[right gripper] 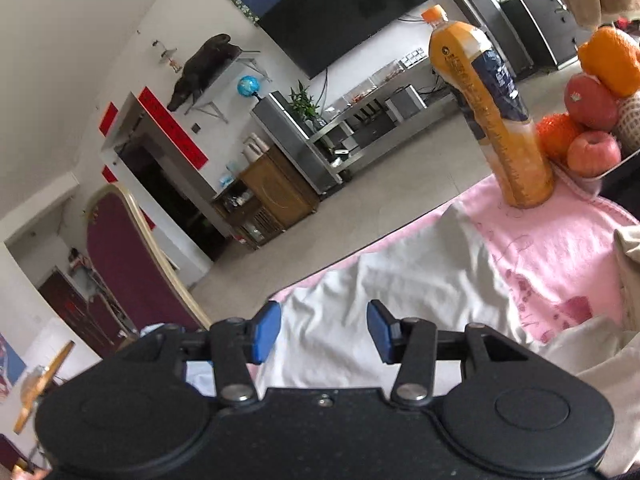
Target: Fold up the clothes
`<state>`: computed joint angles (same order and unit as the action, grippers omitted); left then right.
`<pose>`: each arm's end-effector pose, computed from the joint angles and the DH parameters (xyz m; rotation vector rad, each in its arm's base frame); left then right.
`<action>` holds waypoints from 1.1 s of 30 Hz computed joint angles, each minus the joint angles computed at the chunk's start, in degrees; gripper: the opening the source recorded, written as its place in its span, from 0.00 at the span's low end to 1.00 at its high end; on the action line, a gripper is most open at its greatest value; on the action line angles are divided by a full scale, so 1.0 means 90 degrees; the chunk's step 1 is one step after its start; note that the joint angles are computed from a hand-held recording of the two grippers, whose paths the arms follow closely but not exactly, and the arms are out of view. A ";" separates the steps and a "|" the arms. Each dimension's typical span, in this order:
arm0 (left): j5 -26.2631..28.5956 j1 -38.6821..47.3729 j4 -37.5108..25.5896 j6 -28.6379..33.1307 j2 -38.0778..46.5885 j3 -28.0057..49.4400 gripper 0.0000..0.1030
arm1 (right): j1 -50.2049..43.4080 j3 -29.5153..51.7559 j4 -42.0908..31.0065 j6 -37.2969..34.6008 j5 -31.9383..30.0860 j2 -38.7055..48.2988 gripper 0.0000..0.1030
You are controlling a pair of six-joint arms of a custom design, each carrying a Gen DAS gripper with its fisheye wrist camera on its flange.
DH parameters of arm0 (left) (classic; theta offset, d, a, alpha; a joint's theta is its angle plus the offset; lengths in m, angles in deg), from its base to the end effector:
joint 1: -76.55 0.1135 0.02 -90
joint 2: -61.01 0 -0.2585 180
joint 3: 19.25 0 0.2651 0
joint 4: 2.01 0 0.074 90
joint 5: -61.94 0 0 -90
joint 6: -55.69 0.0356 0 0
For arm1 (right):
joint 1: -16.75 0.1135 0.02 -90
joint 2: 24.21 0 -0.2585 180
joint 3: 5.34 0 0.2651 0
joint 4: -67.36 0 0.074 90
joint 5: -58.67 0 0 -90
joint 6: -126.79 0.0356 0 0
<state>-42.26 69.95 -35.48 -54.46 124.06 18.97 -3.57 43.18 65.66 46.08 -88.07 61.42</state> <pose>0.2001 -0.0144 0.1403 -0.3896 2.5168 0.1413 0.2772 -0.0709 0.1527 0.0108 2.0549 0.9778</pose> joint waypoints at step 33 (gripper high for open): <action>-0.0064 0.0687 0.0957 -0.0021 0.3029 0.0914 0.27 | 0.0015 -0.0032 -0.0203 -0.0002 -0.0046 0.0157 0.49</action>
